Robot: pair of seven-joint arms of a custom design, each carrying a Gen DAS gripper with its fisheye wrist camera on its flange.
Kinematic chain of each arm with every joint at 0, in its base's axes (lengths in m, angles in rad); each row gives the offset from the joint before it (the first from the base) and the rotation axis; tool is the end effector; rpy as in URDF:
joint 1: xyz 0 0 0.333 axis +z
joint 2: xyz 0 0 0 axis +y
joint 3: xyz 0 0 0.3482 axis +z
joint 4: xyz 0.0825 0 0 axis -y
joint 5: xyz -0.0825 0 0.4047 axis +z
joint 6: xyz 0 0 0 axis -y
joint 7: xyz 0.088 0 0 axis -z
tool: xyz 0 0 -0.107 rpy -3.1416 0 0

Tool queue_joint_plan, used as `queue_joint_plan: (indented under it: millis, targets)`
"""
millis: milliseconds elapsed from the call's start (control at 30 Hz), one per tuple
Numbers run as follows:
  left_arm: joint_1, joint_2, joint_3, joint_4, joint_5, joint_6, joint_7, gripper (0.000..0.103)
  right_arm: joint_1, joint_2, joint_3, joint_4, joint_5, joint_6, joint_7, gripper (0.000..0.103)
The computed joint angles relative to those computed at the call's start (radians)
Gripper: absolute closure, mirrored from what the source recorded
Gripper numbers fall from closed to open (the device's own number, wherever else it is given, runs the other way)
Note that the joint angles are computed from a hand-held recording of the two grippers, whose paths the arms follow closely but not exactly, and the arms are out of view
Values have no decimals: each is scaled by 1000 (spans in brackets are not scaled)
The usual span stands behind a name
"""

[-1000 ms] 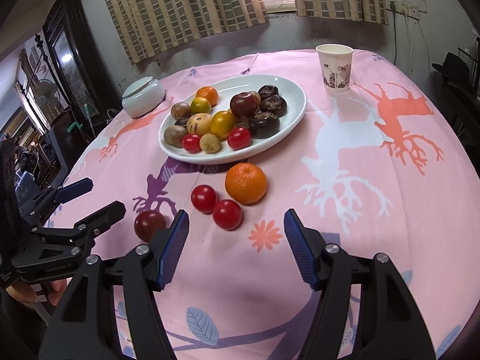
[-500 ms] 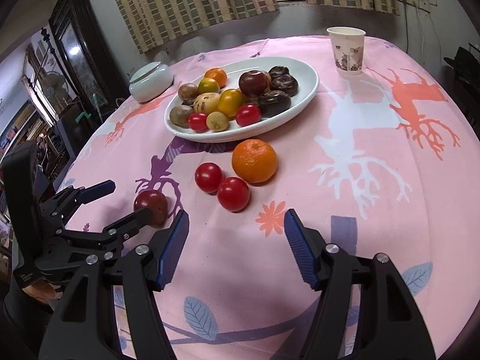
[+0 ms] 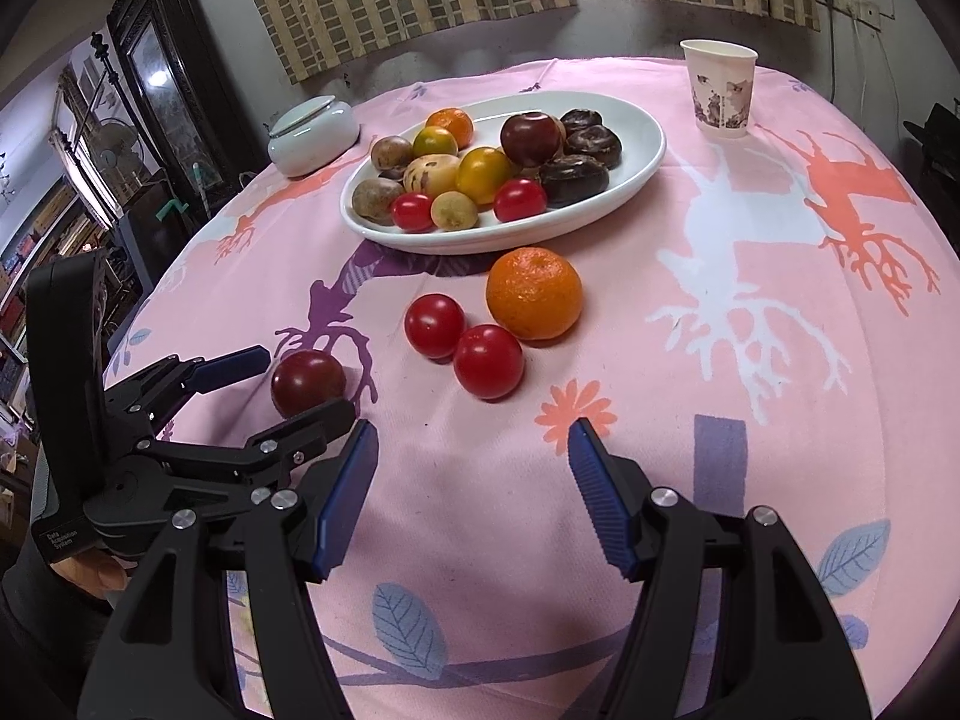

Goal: Organize fruits
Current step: 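Grasp the dark red tomato with the left gripper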

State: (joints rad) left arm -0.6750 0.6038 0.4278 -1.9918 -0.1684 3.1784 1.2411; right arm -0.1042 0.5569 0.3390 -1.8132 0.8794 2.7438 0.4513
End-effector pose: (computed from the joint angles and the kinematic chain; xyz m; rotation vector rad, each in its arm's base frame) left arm 0.6579 -0.1806 0.2634 -1.9437 1.7465 -0.6671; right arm 0.6993 0.1086 0.2884 -2.0916 1.2371 -0.1065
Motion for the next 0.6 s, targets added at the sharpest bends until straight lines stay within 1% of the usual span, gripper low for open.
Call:
queue_joint_plan:
  millis: [33,67,100,133,167,200,233,267,300,333,433,500,600]
  targets:
    - [-11,3,12,-1,-3,4,-8,33,0,2,0,2,-2,-1,1,37]
    - [3,-2,-2,-6,-6,18,-5,39,-1,1,2,1,0,0,-2,37]
    - [31,-10,-33,-12,-8,33,9,42,-3,0,4,-1,3,2,-6,37]
    - [46,-15,-52,-16,-11,42,25,48,-4,-1,6,-3,5,7,-11,37]
    - [58,-20,-69,-19,-16,49,42,56,-3,-1,7,-5,5,9,-13,37]
    - [66,-25,-82,-23,-19,57,62,61,-2,-1,7,-6,4,11,-15,37]
    - [40,-25,-61,-26,-28,53,73,64,0,-1,5,-7,2,16,-13,37]
    - [-12,-18,-10,-27,-37,43,75,64,2,-2,5,-9,-1,21,-13,37]
    - [-36,-14,13,-30,-39,39,82,64,2,-3,7,-12,-1,25,-15,37]
    - [-42,-16,19,-33,-42,37,88,64,2,-4,9,-15,-3,31,-18,37]
    - [-43,-25,18,-42,-51,32,100,64,9,-5,14,-28,-15,72,-27,37]
    - [-35,-32,9,-50,-53,36,108,64,19,-5,11,-37,-44,96,-13,37]
    - [-25,-43,-3,-62,-55,38,124,64,34,-10,13,-55,-102,158,23,37]
